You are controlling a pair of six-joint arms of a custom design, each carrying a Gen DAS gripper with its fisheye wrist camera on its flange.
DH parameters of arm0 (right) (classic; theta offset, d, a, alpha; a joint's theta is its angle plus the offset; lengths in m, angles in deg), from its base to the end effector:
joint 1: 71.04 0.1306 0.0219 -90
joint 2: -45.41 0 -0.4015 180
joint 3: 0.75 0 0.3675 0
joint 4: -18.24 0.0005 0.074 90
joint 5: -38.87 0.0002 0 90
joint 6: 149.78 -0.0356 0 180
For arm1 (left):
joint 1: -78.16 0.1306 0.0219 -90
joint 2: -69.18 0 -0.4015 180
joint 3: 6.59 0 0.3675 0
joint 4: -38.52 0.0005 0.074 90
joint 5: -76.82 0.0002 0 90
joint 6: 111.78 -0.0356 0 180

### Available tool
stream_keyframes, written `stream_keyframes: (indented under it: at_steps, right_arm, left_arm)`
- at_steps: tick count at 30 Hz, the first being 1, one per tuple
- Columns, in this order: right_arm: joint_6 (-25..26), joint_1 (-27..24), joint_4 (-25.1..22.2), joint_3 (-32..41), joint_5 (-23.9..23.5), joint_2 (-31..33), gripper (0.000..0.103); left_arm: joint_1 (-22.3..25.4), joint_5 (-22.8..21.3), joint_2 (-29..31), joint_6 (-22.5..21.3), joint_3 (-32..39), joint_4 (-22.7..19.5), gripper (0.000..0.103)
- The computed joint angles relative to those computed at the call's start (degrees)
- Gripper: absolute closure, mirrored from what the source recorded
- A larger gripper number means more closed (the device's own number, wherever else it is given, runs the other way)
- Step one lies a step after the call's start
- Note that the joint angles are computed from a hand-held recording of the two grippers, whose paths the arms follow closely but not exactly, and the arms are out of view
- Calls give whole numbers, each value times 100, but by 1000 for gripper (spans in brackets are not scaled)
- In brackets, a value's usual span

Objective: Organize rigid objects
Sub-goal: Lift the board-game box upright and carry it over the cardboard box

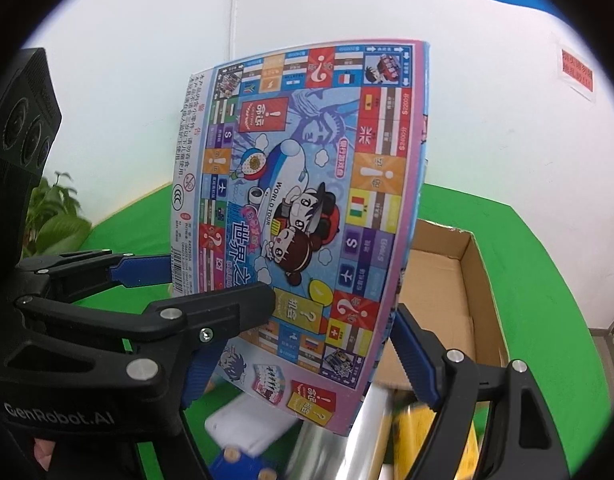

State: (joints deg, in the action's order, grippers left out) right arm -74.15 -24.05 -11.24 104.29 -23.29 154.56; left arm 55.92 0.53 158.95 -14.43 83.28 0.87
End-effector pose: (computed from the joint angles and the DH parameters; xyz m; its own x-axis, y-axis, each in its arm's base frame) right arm 0.4272 0.4329 0.4250 -0.4602 -0.1716 -0.8711 -0.2756 0.9603 -0.0435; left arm 0.4351 -0.1876 0.4664 -0.6288 0.1228 -0.7678 0.4650 0.8508 -0.2447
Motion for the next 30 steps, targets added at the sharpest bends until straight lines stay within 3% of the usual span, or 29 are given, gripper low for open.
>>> stream_keyframes:
  at_steps: [6, 12, 30]
  right_arm:
    - [150, -262, -498, 854, -280, 494, 23]
    - [26, -564, -1055, 1393, -932, 852, 23]
    - [-394, -965, -2620, 2288, -2634, 1823, 24]
  left_arm:
    - [115, -17, 803, -28, 1043, -428, 35]
    - [218, -104, 1548, -72, 1805, -876, 35]
    - [303, -225, 2484, -115, 2256, -1588, 35]
